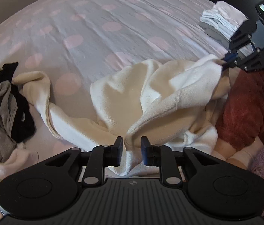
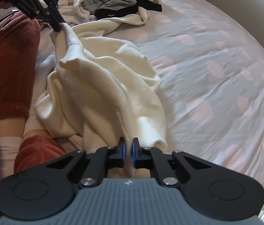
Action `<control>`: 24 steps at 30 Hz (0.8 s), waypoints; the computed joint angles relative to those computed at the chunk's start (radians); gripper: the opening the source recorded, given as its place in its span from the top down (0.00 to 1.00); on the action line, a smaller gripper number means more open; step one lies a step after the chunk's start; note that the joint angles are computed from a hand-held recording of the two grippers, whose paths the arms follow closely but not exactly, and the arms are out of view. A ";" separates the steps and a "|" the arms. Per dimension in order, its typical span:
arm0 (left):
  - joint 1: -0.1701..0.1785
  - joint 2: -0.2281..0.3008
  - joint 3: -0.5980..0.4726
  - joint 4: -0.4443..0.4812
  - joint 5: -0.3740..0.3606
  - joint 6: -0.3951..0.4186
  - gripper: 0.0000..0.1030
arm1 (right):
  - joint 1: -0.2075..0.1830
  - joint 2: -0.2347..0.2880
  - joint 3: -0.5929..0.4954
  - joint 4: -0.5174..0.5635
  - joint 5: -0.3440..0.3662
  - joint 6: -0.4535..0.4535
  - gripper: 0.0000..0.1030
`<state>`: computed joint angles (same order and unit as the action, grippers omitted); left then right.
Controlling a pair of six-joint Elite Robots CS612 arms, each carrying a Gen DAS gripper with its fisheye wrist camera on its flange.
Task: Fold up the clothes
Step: 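Lift the cream garment up off the bed with both grippers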
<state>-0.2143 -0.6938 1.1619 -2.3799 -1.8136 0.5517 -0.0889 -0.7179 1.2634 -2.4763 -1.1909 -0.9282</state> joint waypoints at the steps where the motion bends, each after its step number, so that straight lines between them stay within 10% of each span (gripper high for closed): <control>1: -0.004 -0.003 0.005 -0.002 0.005 0.046 0.70 | -0.002 -0.002 0.002 -0.005 0.005 0.019 0.92; 3: -0.015 -0.010 0.014 -0.002 0.020 0.137 0.57 | -0.004 -0.005 0.008 -0.018 0.014 0.065 0.92; 11: -0.058 0.002 0.020 -0.041 0.171 0.385 0.57 | -0.015 -0.013 0.025 -0.039 0.068 0.140 0.92; 15: -0.055 0.020 -0.020 0.030 0.165 0.308 0.94 | -0.020 -0.023 0.053 -0.116 0.088 0.202 0.93; 24: -0.023 -0.031 -0.016 -0.180 0.068 -0.027 0.97 | -0.006 -0.058 0.106 -0.470 0.004 0.294 0.94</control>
<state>-0.2377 -0.7245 1.1463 -2.5604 -1.7458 0.5251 -0.0953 -0.7757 1.3696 -2.9464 -1.1870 -0.6340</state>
